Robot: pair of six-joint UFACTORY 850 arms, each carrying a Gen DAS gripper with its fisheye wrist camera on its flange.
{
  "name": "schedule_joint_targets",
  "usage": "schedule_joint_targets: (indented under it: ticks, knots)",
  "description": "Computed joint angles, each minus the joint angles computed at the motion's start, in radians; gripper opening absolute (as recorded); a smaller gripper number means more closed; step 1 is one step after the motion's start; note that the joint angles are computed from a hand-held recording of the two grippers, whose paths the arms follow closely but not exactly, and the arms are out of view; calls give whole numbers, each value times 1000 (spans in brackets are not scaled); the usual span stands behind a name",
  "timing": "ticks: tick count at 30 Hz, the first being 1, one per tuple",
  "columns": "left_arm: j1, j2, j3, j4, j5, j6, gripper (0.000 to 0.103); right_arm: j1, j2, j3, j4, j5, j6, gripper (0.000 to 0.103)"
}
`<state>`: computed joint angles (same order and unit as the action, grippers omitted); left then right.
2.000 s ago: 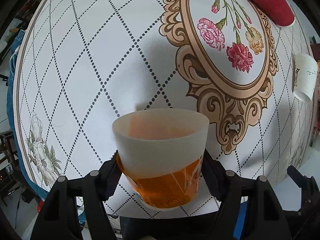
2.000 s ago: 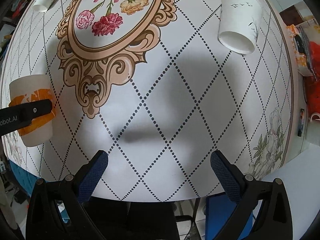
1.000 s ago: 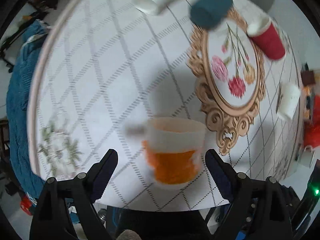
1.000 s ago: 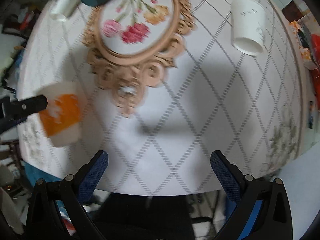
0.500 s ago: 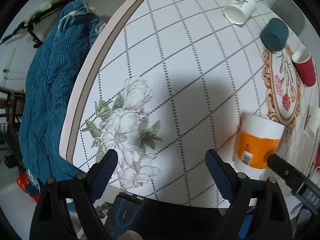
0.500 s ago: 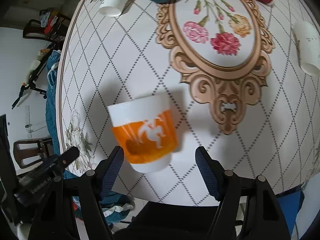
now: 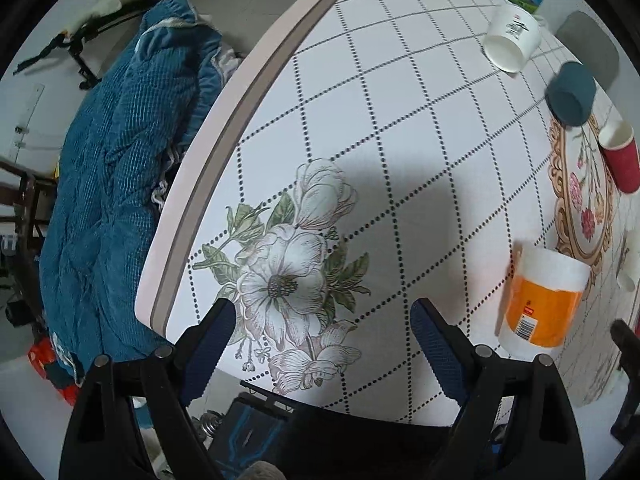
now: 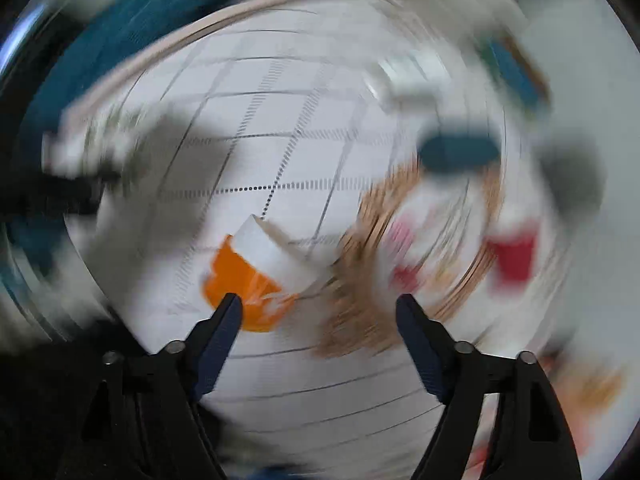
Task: Flip cup upside down
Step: 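Lift the white-and-orange cup with the right gripper and rotate it upside down, then carry the inverted cup back over the placemat with the right gripper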
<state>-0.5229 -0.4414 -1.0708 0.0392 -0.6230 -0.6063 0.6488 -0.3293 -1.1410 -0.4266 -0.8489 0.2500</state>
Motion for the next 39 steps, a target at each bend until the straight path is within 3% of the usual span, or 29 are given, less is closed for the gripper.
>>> schedule_joint_targets:
  ticks: [3, 7, 11, 16, 31, 39]
  knots:
    - [12, -5, 7, -21, 9, 4, 89, 83, 3, 36, -266, 23, -218, 85]
    - [23, -14, 9, -55, 19, 21, 90, 158, 41, 179, -617, 109, -522, 85]
    - [37, -35, 2, -112, 24, 82, 90, 168, 55, 277, -823, 189, -709, 85]
    - [36, -65, -15, -111, 10, 99, 90, 143, 62, 362, -1089, 283, -749, 85]
    - [36, -112, -46, -131, 4, 110, 90, 95, 47, 424, -1434, 418, -741, 85]
    - [45, -106, -27, -141, 9, 110, 90, 73, 6, 395, -1499, 446, -746, 85]
